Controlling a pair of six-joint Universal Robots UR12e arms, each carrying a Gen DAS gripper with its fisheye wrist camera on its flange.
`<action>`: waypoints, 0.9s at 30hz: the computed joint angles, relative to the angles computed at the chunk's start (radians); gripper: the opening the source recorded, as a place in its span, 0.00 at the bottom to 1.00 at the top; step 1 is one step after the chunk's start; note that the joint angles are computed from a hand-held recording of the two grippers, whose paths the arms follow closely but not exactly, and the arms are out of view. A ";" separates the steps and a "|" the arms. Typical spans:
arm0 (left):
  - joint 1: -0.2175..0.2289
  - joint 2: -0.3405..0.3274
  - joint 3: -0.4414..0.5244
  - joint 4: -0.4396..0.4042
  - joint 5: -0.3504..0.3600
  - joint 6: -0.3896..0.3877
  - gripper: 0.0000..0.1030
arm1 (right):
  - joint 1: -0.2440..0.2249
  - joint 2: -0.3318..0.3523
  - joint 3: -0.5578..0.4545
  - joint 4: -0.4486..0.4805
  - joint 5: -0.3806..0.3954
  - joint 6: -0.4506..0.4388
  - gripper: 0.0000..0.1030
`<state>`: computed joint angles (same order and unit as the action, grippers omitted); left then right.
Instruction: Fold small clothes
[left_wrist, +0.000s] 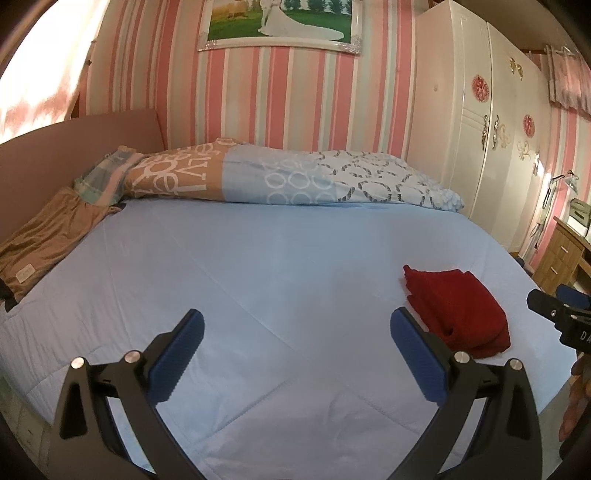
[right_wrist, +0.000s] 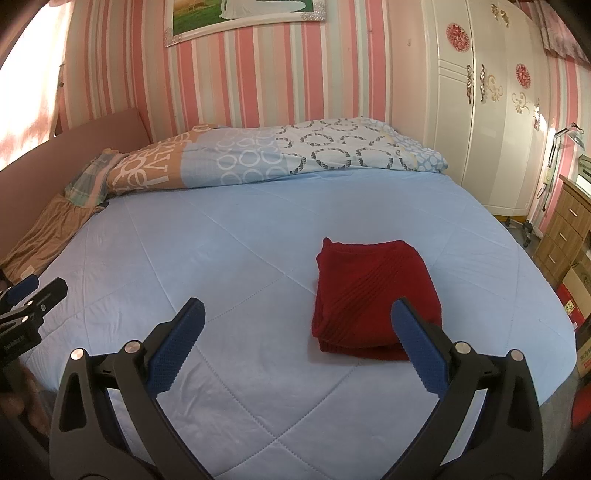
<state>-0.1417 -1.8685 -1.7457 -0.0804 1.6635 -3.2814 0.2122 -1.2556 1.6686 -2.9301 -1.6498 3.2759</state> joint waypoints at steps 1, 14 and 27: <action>0.000 0.000 0.000 0.002 0.002 0.002 0.98 | 0.000 0.000 0.000 0.000 0.000 0.001 0.97; -0.013 -0.009 0.006 0.025 0.027 0.025 0.98 | 0.001 0.002 -0.001 -0.001 0.004 -0.003 0.97; -0.027 -0.013 -0.001 0.056 0.056 0.035 0.98 | 0.001 0.000 0.003 -0.002 0.004 -0.007 0.97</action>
<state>-0.1690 -1.8812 -1.7462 -0.0243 1.7190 -3.2465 0.2127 -1.2559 1.6714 -2.9321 -1.6462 3.2688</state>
